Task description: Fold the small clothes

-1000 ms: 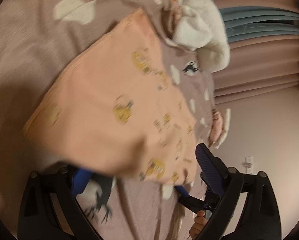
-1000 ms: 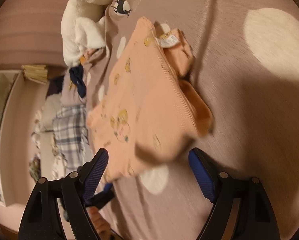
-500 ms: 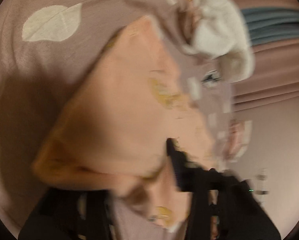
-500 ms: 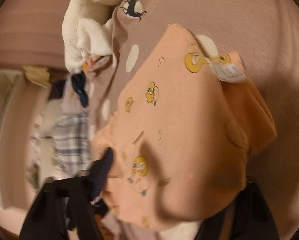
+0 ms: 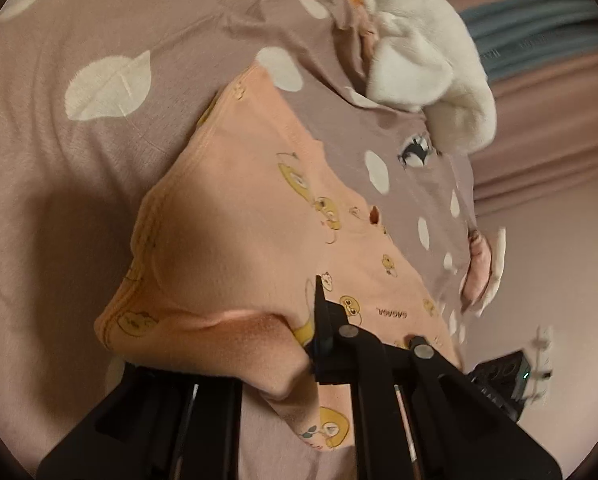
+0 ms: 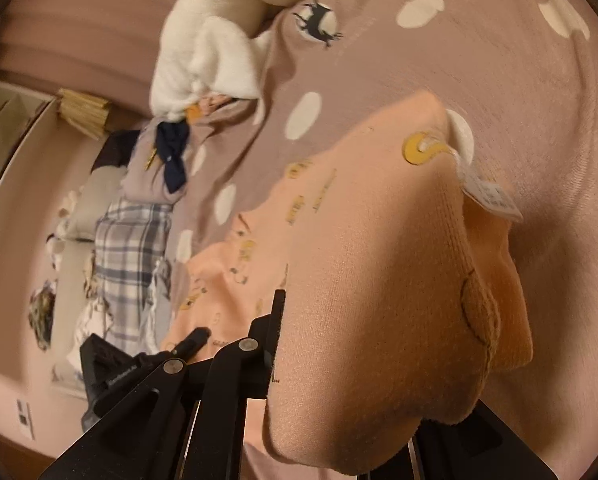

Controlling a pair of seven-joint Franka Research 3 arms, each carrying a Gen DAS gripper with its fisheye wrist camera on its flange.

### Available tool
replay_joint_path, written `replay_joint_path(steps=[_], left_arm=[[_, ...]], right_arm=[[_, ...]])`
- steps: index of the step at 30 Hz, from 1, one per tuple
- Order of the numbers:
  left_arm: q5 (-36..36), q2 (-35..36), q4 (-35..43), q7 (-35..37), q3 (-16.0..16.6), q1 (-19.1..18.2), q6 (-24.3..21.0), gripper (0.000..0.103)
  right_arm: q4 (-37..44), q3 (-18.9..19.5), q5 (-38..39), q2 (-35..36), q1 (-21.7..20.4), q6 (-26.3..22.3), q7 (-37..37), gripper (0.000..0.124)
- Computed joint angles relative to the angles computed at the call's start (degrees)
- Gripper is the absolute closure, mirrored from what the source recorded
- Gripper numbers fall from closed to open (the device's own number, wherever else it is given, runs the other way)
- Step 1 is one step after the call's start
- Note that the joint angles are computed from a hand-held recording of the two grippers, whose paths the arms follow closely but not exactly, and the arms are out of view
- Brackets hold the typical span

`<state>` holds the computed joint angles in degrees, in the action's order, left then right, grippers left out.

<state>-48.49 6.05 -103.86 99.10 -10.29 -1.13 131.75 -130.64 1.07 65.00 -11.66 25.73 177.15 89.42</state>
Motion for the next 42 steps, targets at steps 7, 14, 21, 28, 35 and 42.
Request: replay_joint_path(steps=[7,14,21,28,35,42], left_arm=[[-4.9,-8.3,-8.2,5.0,2.0,-0.6,-3.4,0.095],[-4.5,-18.2,-17.9,7.7,5.6,-3.7,-5.8,0.097],[-1.0,-25.4,-25.3,8.7,7.7,-6.1,-6.6,0.097],[6.1,-28.1,-28.6,5.7,8.6,-6.9,-2.5,0.097],[13.4,-30.2,-31.4,2.0,9.4,-7.8,-0.2,0.091],[18.6,-31.7,-33.0,0.9,10.4,-8.1,-0.5,0.092]], right_arm=[[-6.2,2.9,-9.1,-5.5,-1.3,0.3,9.2,0.111],[-15.7,4.8,-15.6,-13.5,-0.9,1.0,18.6,0.111],[-22.4,12.0,-23.4,-20.4,-8.1,-1.7,31.2,0.111],[-24.7,20.8,-37.6,-29.0,-19.3,-13.9,44.3,0.111],[-26.7,22.1,-45.4,-33.9,-20.7,-19.4,51.6,0.111],[-28.1,21.9,-52.9,-37.4,-20.4,-23.7,56.7,0.111]])
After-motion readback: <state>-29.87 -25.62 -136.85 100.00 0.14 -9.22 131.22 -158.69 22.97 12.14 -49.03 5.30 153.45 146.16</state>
